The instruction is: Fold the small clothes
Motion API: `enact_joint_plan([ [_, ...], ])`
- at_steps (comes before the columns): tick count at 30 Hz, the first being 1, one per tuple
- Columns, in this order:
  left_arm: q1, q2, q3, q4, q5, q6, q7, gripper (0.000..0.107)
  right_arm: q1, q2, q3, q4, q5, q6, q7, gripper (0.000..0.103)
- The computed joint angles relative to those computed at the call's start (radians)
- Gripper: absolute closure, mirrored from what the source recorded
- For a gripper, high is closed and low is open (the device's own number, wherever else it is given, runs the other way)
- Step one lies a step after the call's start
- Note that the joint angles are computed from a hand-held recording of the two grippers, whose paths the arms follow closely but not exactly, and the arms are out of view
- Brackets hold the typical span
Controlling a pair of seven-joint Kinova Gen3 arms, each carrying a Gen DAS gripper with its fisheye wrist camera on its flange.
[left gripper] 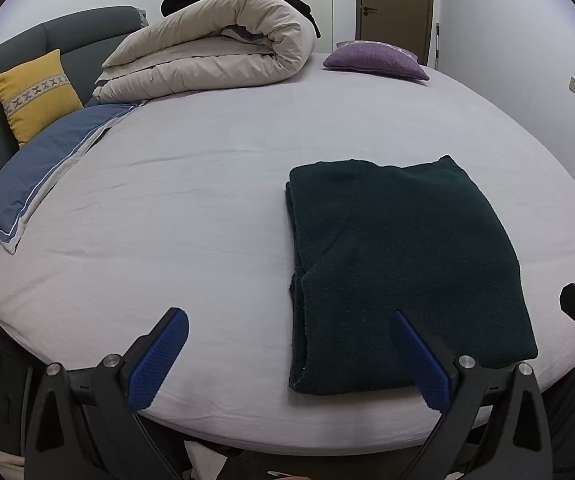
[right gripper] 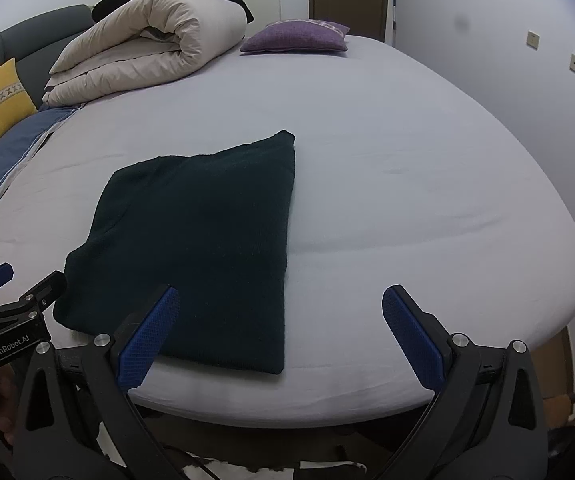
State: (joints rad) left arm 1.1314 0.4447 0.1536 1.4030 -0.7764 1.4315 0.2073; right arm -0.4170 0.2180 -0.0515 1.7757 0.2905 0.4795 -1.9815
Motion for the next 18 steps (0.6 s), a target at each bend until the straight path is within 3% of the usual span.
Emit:
enact_joint_plan([
  [18, 0.002, 0.002, -0.001, -0.007, -0.002, 0.011, 0.007, 0.005, -0.016, 0.003, -0.004, -0.002, 0.012, 0.008, -0.015, 0.0],
])
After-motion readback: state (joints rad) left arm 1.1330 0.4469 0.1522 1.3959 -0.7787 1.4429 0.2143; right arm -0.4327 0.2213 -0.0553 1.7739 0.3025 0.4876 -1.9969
